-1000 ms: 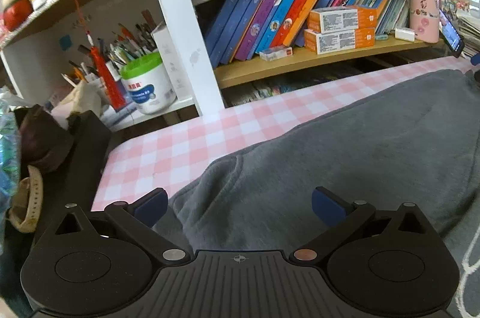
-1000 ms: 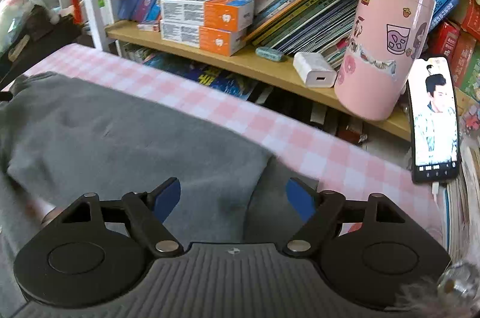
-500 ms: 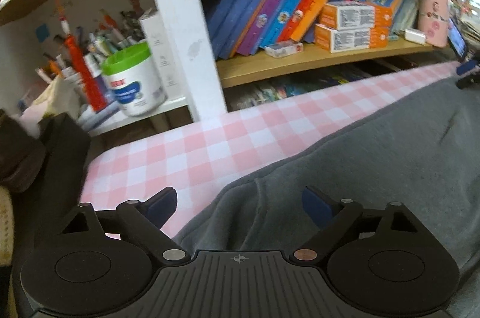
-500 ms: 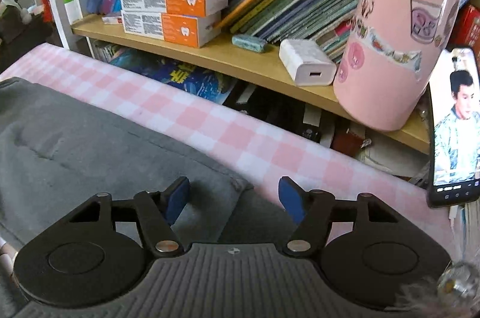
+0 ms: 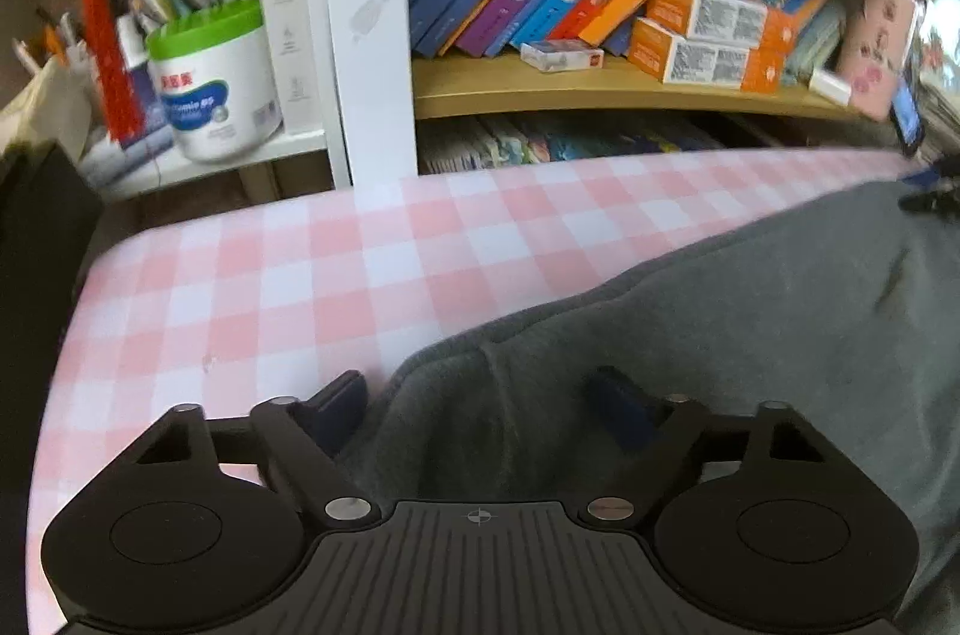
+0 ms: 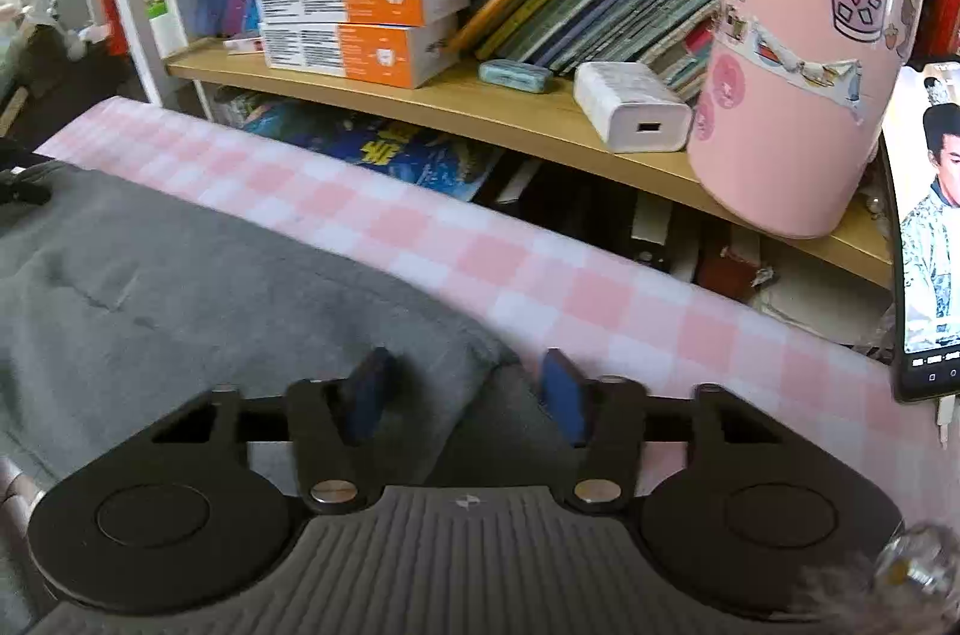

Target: Fold clothes

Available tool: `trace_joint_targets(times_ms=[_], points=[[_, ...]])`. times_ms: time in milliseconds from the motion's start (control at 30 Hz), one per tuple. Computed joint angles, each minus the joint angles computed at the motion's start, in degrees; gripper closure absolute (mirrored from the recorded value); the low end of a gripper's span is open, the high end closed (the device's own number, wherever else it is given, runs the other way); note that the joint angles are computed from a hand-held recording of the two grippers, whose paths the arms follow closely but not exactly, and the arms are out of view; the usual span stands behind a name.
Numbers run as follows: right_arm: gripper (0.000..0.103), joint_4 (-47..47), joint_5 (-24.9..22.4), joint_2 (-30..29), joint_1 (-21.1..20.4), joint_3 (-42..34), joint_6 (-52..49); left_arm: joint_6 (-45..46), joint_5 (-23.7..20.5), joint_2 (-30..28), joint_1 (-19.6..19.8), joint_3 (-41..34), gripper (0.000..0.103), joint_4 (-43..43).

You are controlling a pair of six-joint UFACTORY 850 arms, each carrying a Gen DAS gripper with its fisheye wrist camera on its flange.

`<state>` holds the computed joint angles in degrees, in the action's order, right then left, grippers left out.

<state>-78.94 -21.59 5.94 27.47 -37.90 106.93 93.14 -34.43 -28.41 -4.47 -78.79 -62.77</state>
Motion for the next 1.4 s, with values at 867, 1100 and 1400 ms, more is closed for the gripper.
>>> trace_joint_targets(times_ms=[867,1100,1400], points=[[0.086,-0.96,-44.35,3.99,33.43,1.65,7.31,28.91,-6.35,25.6,6.2,25.25,0.084,-26.85],[0.085,7.42,-49.82,3.44,45.6,0.05,5.91,30.03,-10.09,33.22,10.83,33.31,0.083,-25.28],[0.079,17.71,-47.75,-1.67,56.21,-3.57,8.72,25.72,-13.3,38.56,18.31,42.18,0.071,-18.84]])
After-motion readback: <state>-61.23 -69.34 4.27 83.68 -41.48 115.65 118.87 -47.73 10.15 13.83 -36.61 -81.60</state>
